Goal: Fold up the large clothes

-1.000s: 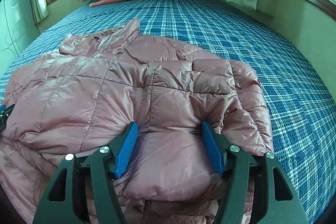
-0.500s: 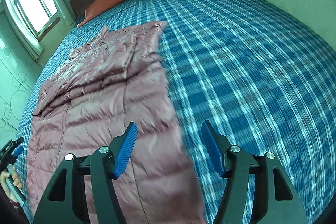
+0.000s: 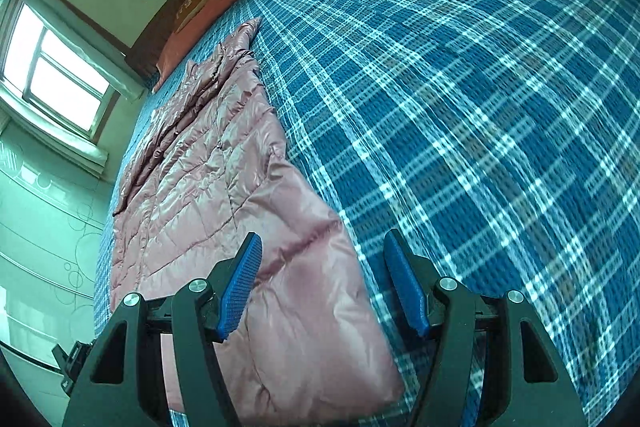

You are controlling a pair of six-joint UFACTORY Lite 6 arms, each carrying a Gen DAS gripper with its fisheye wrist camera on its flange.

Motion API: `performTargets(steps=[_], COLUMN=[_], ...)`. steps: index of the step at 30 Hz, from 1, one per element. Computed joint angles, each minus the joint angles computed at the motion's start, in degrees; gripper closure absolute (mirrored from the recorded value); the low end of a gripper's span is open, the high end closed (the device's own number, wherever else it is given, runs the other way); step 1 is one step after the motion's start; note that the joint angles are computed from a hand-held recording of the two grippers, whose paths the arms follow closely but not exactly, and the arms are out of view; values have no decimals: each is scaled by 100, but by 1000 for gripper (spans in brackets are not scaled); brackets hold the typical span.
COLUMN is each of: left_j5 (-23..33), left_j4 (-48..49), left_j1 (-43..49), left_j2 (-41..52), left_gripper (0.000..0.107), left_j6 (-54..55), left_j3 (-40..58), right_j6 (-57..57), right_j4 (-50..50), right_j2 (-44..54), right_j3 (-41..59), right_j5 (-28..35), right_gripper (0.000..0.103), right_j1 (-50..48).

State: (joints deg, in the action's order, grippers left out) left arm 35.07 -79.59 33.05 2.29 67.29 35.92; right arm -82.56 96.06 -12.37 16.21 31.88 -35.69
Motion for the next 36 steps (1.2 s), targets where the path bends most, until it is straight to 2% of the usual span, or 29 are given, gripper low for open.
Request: performTargets(steps=[6,8,10,15,22,27,29,31,36], left_j5=[1054,1320,1525,1974,1759,1623,1445,1555,1751], left_j4=[208,265,259,287,-340,-1072,-1125,-983,39], left_j1=[827,1002,1160,1361,992,157,-17,125,1308], left_j2=[-362,-458,-611,-921,-1209,-1177,-1277,-1270,-1823], left_gripper=[38,38,38,38,38,38,38,38,38], left_j6=[-74,-103,-61,-222,9,-36,-157,-306,-524], left_j3=[-644,-842,-1072,-1541,-1916,-1876,-1905,-1907,-2059], right_j6=[232,312,201,89,-435,-825,-841,-839,-857], right_j4=[-588,-790,-747,-484,894,1832,1900,1898,1508], right_j2=[-900,-1119,-1136,-1458,-1237,-935,-900,-844,-864], right_j3=[-790,-1032,-1234,-1646,-1702,-1503,-1494,-1468,-1599], right_j5=[576,995,1368,1708,1597,1332,1322,1388,1613], right_gripper=[35,35,35,35,34,35,36,36,36], right_j1=[-618,-867,-1016,-925,-137,590,624,602,187])
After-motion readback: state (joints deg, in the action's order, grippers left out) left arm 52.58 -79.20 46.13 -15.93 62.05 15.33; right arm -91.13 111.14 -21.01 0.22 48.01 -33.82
